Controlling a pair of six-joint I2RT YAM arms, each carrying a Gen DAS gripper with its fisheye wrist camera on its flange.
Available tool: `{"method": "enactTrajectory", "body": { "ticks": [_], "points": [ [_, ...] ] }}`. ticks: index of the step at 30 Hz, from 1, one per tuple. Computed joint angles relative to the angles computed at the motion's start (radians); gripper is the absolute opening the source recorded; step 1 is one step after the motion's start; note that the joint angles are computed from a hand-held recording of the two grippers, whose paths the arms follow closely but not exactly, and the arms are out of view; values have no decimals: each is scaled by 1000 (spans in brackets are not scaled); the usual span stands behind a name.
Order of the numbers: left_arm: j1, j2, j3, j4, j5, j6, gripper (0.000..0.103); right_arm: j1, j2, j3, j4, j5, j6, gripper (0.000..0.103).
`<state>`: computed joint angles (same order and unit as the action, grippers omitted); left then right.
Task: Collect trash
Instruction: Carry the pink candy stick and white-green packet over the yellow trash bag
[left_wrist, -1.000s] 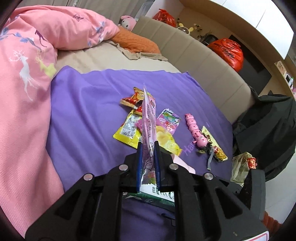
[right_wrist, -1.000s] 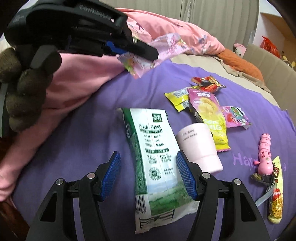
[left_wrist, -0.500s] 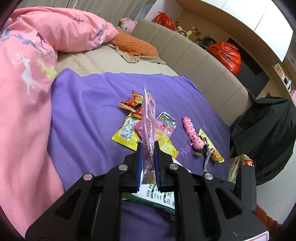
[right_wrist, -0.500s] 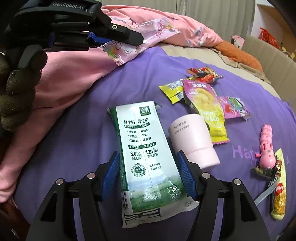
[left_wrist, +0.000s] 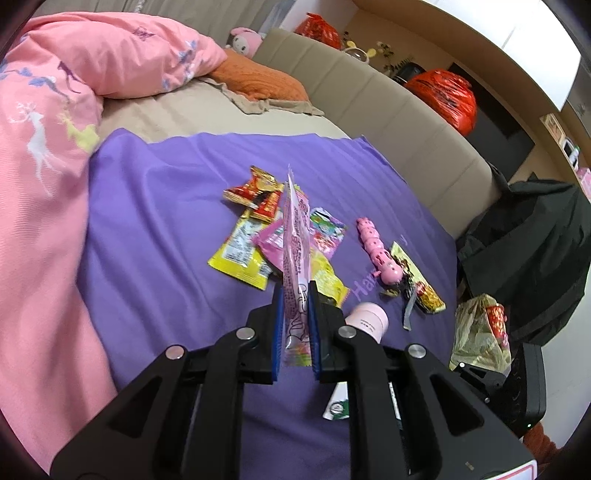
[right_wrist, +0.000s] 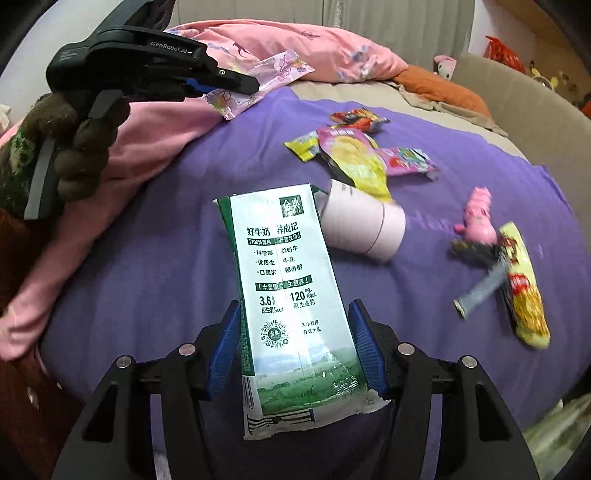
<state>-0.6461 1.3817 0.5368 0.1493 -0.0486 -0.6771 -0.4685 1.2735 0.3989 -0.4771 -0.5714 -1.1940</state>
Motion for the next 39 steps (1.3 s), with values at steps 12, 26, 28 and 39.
{"method": "enactTrajectory", "body": {
  "ticks": [12,26,28,39],
  "points": [
    [-39,9,17,-9,-27,-4,11,271,154,79,51,80,137,56],
    [-110,52,54,-14,-55,-14,11,-53,-56,179,-220,-122,-5,49],
    [-141,71,85,-26,-60,-20,11,-174,-38,232,-297,-183,-93,49],
    [-414,362,578,-244,-188,8,11,-717,331,690,-723,-439,-560,49]
  ]
}}
